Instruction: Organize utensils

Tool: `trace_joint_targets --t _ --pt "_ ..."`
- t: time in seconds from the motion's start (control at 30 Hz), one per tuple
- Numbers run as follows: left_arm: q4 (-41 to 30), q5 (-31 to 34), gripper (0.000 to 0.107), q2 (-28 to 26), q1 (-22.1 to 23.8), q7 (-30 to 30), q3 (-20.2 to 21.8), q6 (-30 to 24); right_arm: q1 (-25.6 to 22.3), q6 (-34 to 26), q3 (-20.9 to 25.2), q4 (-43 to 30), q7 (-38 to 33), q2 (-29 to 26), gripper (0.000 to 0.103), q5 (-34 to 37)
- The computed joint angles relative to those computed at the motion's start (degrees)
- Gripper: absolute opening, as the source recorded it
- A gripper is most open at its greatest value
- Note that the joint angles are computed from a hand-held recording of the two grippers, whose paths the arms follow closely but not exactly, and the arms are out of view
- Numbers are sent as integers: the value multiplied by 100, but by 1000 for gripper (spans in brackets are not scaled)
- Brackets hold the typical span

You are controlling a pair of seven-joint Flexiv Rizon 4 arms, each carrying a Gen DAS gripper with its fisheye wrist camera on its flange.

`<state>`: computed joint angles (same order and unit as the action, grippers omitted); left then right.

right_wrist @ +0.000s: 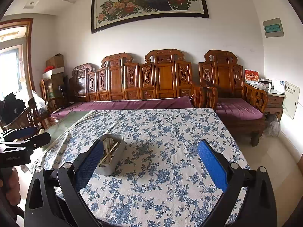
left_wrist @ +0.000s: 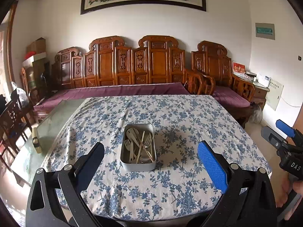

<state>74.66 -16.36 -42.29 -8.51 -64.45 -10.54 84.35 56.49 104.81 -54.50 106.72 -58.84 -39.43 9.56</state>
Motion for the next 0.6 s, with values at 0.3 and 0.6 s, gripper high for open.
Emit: trace_joint_targets --t 0.3,0.6 --pt "31 -9 95 7 24 -8 -19 18 -52 29 74 17 -51 42 100 -5" --pt "47 -11 95 11 36 -6 -44 31 -49 29 93 -10 -86 38 100 14"
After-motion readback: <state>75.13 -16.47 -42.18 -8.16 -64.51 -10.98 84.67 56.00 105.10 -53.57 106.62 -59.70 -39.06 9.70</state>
